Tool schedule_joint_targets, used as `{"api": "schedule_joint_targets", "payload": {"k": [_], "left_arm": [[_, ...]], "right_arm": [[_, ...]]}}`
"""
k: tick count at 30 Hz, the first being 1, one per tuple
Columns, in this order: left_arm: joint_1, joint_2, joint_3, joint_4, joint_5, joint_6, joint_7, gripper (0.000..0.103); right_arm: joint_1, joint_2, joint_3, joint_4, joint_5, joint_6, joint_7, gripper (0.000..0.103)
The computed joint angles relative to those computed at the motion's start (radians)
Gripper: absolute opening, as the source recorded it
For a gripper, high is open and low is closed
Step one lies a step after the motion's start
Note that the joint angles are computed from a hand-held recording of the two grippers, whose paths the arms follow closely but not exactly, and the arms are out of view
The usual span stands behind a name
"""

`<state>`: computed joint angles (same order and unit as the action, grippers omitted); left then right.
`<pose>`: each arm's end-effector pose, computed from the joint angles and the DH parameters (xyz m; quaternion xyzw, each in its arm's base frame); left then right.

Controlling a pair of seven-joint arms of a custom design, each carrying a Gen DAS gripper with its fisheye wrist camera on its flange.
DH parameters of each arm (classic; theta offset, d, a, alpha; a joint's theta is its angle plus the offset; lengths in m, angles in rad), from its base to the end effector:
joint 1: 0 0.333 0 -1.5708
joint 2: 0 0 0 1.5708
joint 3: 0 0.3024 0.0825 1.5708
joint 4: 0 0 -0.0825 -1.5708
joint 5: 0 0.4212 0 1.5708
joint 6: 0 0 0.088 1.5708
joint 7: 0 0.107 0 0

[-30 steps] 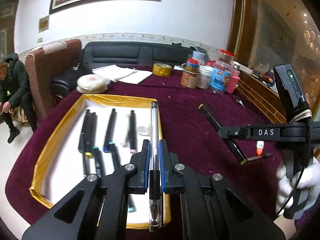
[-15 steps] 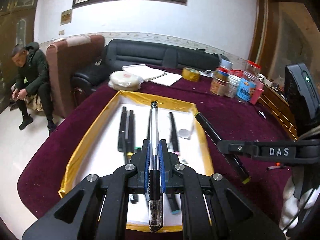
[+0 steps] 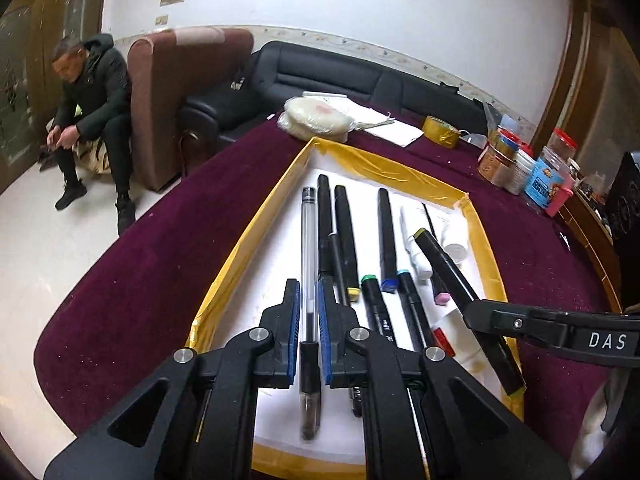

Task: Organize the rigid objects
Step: 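Carry the pen and marker to the tray and release them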

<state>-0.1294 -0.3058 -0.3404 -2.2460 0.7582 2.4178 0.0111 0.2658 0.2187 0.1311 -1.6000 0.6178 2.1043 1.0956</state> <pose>0.4797 -0.2507 0.5083 -0.8122 0.4235 -0.2727 0.2943 0.6297 0.2857 0.5195 -0.8412 0.4330 0.1005 0.3079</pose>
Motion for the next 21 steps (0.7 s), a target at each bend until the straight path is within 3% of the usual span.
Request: {"api": "schedule_joint_targets", "payload": {"k": [3, 8, 15, 21], "left_arm": [[0.003, -0.013, 0.008, -0.020, -0.007, 0.036, -0.011, 0.012], [0.024, -0.044, 0.001, -0.045, -0.003, 0.075, -0.046, 0.044], [0.041, -0.099, -0.012, -0.081, -0.016, 0.090, -0.048, 0.050], [0.054, -0.135, -0.025, -0.106, -0.043, 0.082, -0.038, 0.056]], "right_arm": [[0.007, 0.025, 0.002, 0.029, -0.013, 0.005, 0.025, 0.013], [0.021, 0.107, 0.013, 0.136, -0.039, -0.007, 0.096, 0.013], [0.074, 0.278, 0.024, 0.368, -0.165, -0.024, 0.229, 0.013], [0.109, 0.358, 0.021, 0.472, -0.265, -0.006, 0.309, 0.014]]}}
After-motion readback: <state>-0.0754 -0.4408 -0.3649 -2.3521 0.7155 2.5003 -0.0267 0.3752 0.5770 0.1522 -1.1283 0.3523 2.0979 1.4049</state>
